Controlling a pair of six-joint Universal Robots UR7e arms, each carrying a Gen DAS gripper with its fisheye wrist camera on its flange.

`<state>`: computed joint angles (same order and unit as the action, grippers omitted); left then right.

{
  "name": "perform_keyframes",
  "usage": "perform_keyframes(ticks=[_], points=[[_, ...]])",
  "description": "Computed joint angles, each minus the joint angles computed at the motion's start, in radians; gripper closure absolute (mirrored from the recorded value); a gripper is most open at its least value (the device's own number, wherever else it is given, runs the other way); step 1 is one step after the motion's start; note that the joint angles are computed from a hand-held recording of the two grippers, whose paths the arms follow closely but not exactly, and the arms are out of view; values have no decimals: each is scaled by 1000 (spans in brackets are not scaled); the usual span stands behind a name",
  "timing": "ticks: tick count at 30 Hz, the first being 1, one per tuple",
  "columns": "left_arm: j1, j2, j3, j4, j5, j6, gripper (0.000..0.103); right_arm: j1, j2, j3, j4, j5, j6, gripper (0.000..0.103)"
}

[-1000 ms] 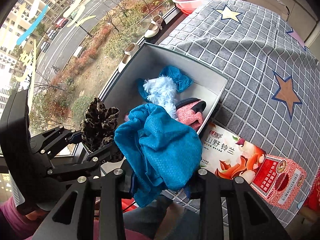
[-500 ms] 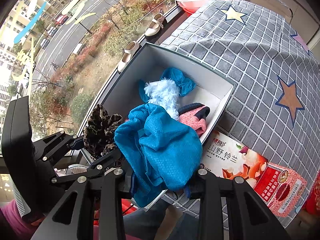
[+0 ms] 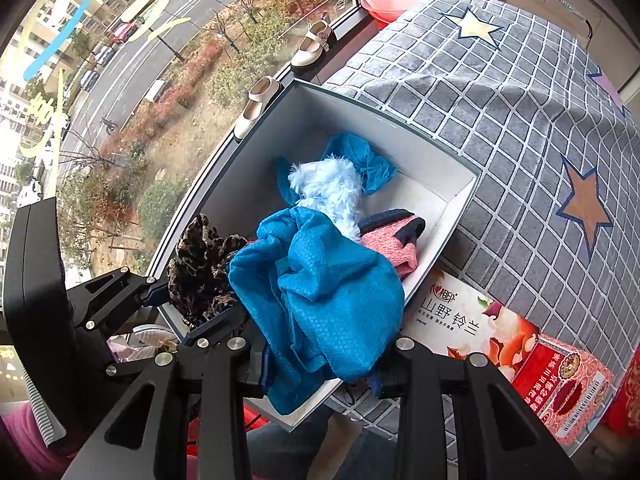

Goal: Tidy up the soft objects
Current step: 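Open both tools to release the scrunchie and glove into the box, then withdraw both open tools from the box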

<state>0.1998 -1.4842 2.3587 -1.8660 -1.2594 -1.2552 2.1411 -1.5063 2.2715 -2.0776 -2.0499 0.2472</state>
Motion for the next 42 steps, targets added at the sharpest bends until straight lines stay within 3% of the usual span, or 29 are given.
perform_keyframes(ticks=[5, 7, 8, 10, 14, 15, 20, 42], points=[[3, 3, 2, -13, 2, 10, 54, -7, 16, -3, -3, -5, -3, 68], [-9, 2, 0, -11, 17, 11, 47, -8, 18, -5, -2, -7, -2, 67], [-16, 5, -5, 0, 23, 7, 39, -11, 20, -7, 0, -4, -2, 62], [-22, 11, -15, 6, 32, 12, 28, -11, 23, -14, 12, -10, 6, 32], [-21, 31, -45, 39, 40, 2, 25, 1, 24, -29, 30, -39, 20, 14], [-15, 41, -57, 55, 36, -1, 25, 0, 32, -40, 54, -48, 33, 0], [-2, 33, -58, 8, 6, 33, 25, 9, 3, -42, 65, -66, 57, 0], [-20, 25, -58, 55, -2, -33, 25, 38, -12, -49, 103, -65, 91, 0]])
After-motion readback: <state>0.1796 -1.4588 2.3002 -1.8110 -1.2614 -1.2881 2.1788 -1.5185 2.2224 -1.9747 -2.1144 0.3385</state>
